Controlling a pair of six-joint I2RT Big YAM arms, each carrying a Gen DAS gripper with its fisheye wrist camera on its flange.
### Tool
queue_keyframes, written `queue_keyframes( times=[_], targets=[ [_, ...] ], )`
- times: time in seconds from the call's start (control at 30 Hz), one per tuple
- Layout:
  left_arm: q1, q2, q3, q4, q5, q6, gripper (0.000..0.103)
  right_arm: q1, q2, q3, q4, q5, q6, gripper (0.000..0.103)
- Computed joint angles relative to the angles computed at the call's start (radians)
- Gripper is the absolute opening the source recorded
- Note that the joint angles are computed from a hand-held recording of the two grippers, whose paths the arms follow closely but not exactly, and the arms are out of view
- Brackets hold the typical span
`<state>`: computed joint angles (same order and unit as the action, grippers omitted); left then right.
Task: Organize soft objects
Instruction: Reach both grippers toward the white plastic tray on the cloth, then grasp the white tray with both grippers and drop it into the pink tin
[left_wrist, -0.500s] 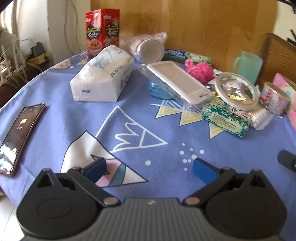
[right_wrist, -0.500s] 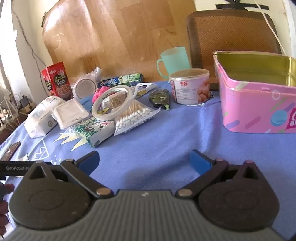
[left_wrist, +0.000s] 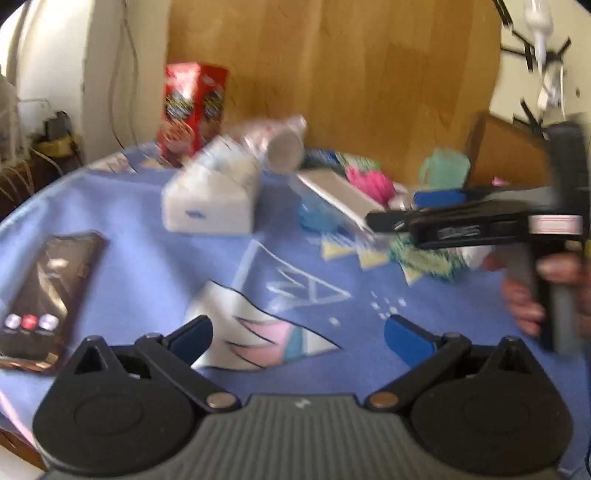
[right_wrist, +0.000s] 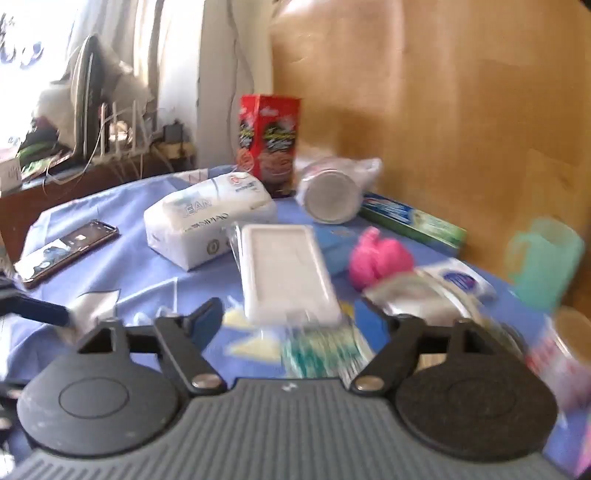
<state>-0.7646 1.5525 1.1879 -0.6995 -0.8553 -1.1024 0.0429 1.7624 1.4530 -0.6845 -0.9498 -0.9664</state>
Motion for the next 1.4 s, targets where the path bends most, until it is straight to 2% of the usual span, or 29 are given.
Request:
queue_keyframes(
  times=[0.07,0.1,0.13,0.17,0.2,0.23,0.27,0.3,0.33,0.43,0.5,0.57,0.67,0.73,0.77,0.8,0.83,0.87,0.9,0.93,1.0,1.1,1.17,1.3,1.4],
  targets=[
    [-0.002,-0.044,-0.034,0.032,-0.003,-0.003,0.103,0.035,0.041,0.055,-0.070,0.049,-0.024,0.096],
    [-0.001,-0.063,-0.052,0.050,-0.001,-0.007,0.103,0.046,0.064,0.089,-0.117,0.072,-0.044,0.092],
    [0.000,-0.077,-0.064,0.063,-0.002,-0.014,0.103,0.054,0.071,0.102,-0.149,0.095,-0.063,0.084],
    [0.001,-0.092,-0.079,0.084,-0.005,-0.015,0.102,0.057,0.074,0.109,-0.169,0.116,-0.077,0.070],
    [0.001,-0.106,-0.096,0.113,-0.005,-0.013,0.101,0.051,0.065,0.101,-0.192,0.116,-0.093,0.069],
    [0.003,-0.119,-0.110,0.143,0.002,-0.007,0.099,0.039,0.060,0.102,-0.231,0.106,-0.115,0.069],
    [0.004,-0.133,-0.130,0.181,0.012,0.003,0.098,0.022,0.051,0.101,-0.303,0.089,-0.171,0.069],
    [0.007,-0.144,-0.148,0.219,0.028,0.016,0.097,-0.001,0.045,0.103,-0.390,0.075,-0.253,0.069],
    [0.014,-0.146,-0.153,0.246,0.049,0.029,0.096,-0.018,0.030,0.089,-0.442,0.069,-0.321,0.069],
    [0.040,-0.118,-0.140,0.323,0.155,0.069,0.090,-0.095,-0.034,0.006,-0.507,0.058,-0.478,0.070],
    [0.059,-0.091,-0.134,0.380,0.248,0.090,0.088,-0.149,-0.058,-0.030,-0.539,0.055,-0.544,0.086],
    [0.080,-0.056,-0.105,0.381,0.308,0.098,0.087,-0.191,-0.056,-0.035,-0.575,0.050,-0.604,0.091],
    [0.094,-0.013,-0.059,0.342,0.301,0.122,0.089,-0.211,-0.072,-0.067,-0.520,0.057,-0.569,0.091],
    [0.102,0.004,-0.040,0.334,0.305,0.148,0.089,-0.208,-0.048,-0.041,-0.544,0.059,-0.531,0.091],
    [0.110,0.019,-0.020,0.328,0.316,0.177,0.089,-0.206,-0.052,-0.051,-0.528,0.059,-0.500,0.091],
    [0.118,0.034,0.000,0.311,0.329,0.201,0.086,-0.204,-0.055,-0.062,-0.509,0.053,-0.478,0.091],
    [0.129,0.055,0.027,0.278,0.357,0.203,0.071,-0.199,-0.065,-0.077,-0.488,0.047,-0.457,0.090],
    [0.136,0.069,0.039,0.270,0.387,0.195,0.071,-0.193,-0.068,-0.083,-0.479,0.041,-0.448,0.087],
    [0.127,0.074,0.039,0.280,0.379,0.207,0.067,-0.186,-0.076,-0.102,-0.452,0.035,-0.435,0.081],
    [0.119,0.081,0.052,0.267,0.378,0.213,0.067,-0.177,-0.092,-0.127,-0.397,0.032,-0.397,0.079],
    [0.096,0.093,0.073,0.225,0.350,0.203,0.067,-0.178,-0.105,-0.167,-0.302,0.019,-0.338,0.070],
    [0.070,0.073,0.052,0.233,0.341,0.143,0.065,-0.187,-0.076,-0.129,-0.353,-0.002,-0.332,0.064],
    [0.052,0.068,0.066,0.203,0.306,0.131,0.064,-0.196,-0.068,-0.115,-0.393,-0.022,-0.346,0.063],
    [0.031,0.077,0.134,0.165,0.257,0.187,0.064,-0.236,-0.086,-0.124,-0.378,-0.107,-0.360,0.063],
    [0.023,0.097,0.205,0.165,0.265,0.260,0.064,-0.278,-0.069,-0.076,-0.418,-0.180,-0.336,0.063]
  ],
)
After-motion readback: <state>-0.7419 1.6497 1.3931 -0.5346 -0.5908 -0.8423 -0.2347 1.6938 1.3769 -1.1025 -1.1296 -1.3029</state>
